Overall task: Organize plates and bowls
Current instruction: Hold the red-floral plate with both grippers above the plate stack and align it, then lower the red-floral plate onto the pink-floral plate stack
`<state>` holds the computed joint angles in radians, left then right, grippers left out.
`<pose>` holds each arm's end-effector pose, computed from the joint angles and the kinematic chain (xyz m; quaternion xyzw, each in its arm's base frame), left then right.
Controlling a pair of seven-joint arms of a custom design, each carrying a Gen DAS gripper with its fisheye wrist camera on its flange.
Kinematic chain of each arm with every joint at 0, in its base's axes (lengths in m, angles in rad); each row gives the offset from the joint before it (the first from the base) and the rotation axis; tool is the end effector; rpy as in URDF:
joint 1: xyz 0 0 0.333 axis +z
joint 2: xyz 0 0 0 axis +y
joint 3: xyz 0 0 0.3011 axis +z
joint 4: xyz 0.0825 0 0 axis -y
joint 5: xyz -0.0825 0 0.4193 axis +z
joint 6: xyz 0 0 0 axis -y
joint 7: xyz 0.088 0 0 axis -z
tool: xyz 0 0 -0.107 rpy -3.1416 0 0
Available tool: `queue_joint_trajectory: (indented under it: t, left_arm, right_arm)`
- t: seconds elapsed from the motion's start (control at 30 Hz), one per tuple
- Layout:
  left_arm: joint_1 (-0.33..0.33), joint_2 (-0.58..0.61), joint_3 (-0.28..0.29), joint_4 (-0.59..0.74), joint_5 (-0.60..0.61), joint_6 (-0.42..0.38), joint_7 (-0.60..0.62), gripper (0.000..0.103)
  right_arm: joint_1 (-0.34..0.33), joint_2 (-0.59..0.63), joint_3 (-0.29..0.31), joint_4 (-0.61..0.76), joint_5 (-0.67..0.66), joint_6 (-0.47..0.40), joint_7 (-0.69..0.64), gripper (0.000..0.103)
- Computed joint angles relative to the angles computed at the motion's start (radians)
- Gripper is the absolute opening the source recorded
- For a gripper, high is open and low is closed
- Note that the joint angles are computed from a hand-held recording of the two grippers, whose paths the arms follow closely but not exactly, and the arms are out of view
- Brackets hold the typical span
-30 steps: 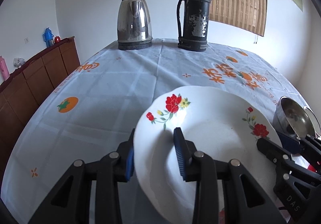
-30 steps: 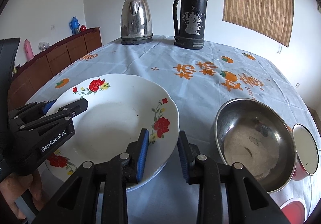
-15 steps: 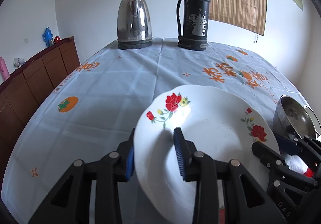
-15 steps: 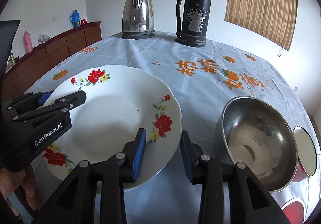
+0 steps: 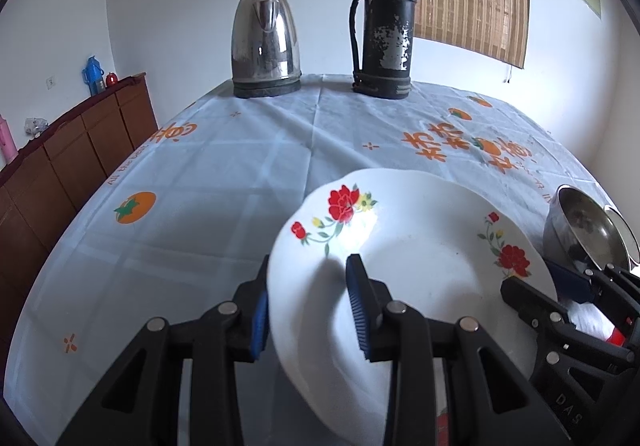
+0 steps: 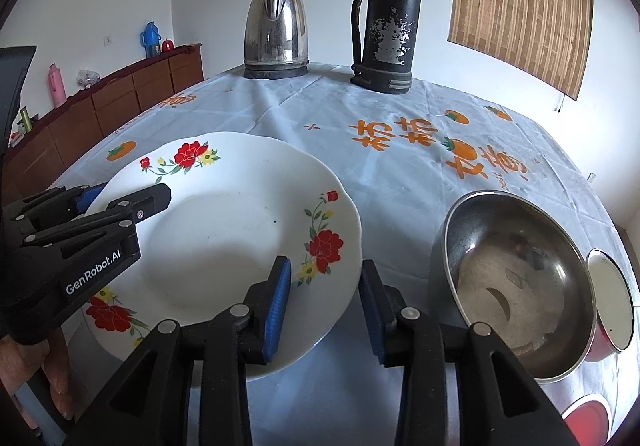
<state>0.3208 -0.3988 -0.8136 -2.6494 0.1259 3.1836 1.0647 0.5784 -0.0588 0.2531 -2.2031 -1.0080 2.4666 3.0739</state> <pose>0.4243 -0.2373 0.3875 -0.5772 0.7046 -0.3196 0.2614 0.3881 0.4292 0.4048 -0.6672 0.6350 -0.2870 0.2632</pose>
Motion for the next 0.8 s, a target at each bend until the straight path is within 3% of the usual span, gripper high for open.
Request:
queue_joint_trajectory:
  t: [0.23, 0.37, 0.8]
  left_arm:
    - [-0.016, 0.001, 0.018, 0.002, 0.015, -0.021, 0.008, 0.032]
    - [-0.065, 0.023, 0.074, 0.005, 0.023, -0.033, 0.015, 0.032]
    - [-0.098, 0.036, 0.115, 0.005, 0.055, -0.037, -0.004, 0.033]
  right_arm:
    - [-0.004, -0.002, -0.002, -0.004, -0.002, 0.011, 0.006, 0.038]
    - [-0.003, -0.001, -0.001, -0.002, -0.003, 0.005, 0.002, 0.038]
    - [0.0, 0.002, -0.002, 0.001, -0.007, -0.002, -0.001, 0.038]
